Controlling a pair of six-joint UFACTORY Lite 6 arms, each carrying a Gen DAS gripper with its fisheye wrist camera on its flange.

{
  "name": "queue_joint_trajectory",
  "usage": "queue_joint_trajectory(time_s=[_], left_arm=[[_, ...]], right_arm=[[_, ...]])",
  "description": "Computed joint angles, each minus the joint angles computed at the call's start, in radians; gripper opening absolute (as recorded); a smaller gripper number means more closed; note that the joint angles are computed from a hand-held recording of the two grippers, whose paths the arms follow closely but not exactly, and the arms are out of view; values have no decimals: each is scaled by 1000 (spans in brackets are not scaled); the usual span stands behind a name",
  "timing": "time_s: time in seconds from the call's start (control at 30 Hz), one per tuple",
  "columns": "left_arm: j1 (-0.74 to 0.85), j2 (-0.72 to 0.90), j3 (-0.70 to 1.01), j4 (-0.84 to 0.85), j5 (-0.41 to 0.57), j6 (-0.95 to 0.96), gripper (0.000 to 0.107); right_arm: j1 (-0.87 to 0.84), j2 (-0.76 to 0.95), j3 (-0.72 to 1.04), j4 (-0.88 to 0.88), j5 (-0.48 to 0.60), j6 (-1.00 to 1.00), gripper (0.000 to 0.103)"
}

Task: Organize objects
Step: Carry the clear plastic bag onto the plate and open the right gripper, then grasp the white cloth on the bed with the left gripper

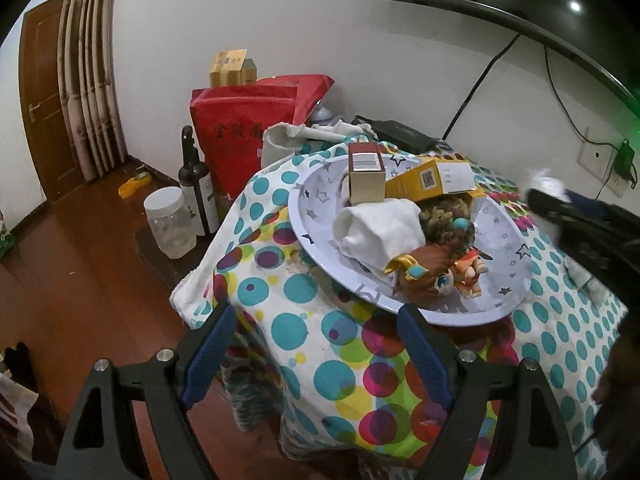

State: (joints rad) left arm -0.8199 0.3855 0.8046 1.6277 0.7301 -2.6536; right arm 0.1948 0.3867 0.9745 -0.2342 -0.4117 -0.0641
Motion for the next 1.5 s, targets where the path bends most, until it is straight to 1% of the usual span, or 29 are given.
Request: queue_joint_trajectory(time_s=[0.1,0.23,0.37,0.4,0.43,0.47,0.5,0.53,0.57,0.6,0.63,0.67,0.73,0.8,0.87,0.93,1.03,1.1,1.17,1.23,1.37,1.5], left_arm=[[17,-12,-15,29,-17,-30,85],[32,-8,-16,53,-32,-54,85],[33,-1,-12,63,-34,-59,85],[33,-2,-14,73,-35,-67,85],[31,-2,-13,70,-32,-66,85],[27,0,-10,62,-26,-61,85],[24,-4,-13,66,-20,-65,85],[23,-9,-18,80,-15,-78,85],[19,-11,-20,83,-10,-82,85],[13,-10,-18,78,-2,-78,85],[5,-10,-17,76,6,-76,85],[-7,-9,-15,82,15,-79,85],[-29,-7,-9,94,38,-81,85],[-57,9,15,99,61,-63,85],[-88,29,47,86,77,-21,85],[-121,58,87,55,97,8,85],[-158,118,181,13,95,94,85],[-185,171,268,-40,99,185,85],[-206,230,367,-88,90,267,85],[-214,293,481,-132,65,355,85],[-221,413,716,-209,51,547,85],[-201,566,1012,-328,30,795,85]], right_arm=[[53,67,66,97,28,-46,38],[70,126,121,145,50,-65,38],[71,172,162,140,71,-41,39],[75,189,181,132,86,-29,41],[76,207,198,110,104,-5,45],[78,215,202,95,112,12,55],[80,208,188,121,98,-14,66],[80,184,154,159,66,-51,72],[74,151,113,162,31,-56,81],[59,104,61,133,-9,-37,85],[38,55,13,97,-37,-17,88],[22,27,-11,72,-47,-4,92],[-49,-48,-83,3,-76,15,94],[-144,-87,-124,-60,-91,36,95],[-261,-86,-133,-187,-95,117,95],[-350,-69,-127,-236,-96,138,95],[-493,-15,-94,-396,-110,258,95],[-550,14,-74,-428,-112,275,95],[-614,32,-50,-534,-123,389,95],[-646,39,-41,-542,-127,405,95],[-708,81,24,-687,-120,579,96],[-727,117,69,-752,-110,669,96]])
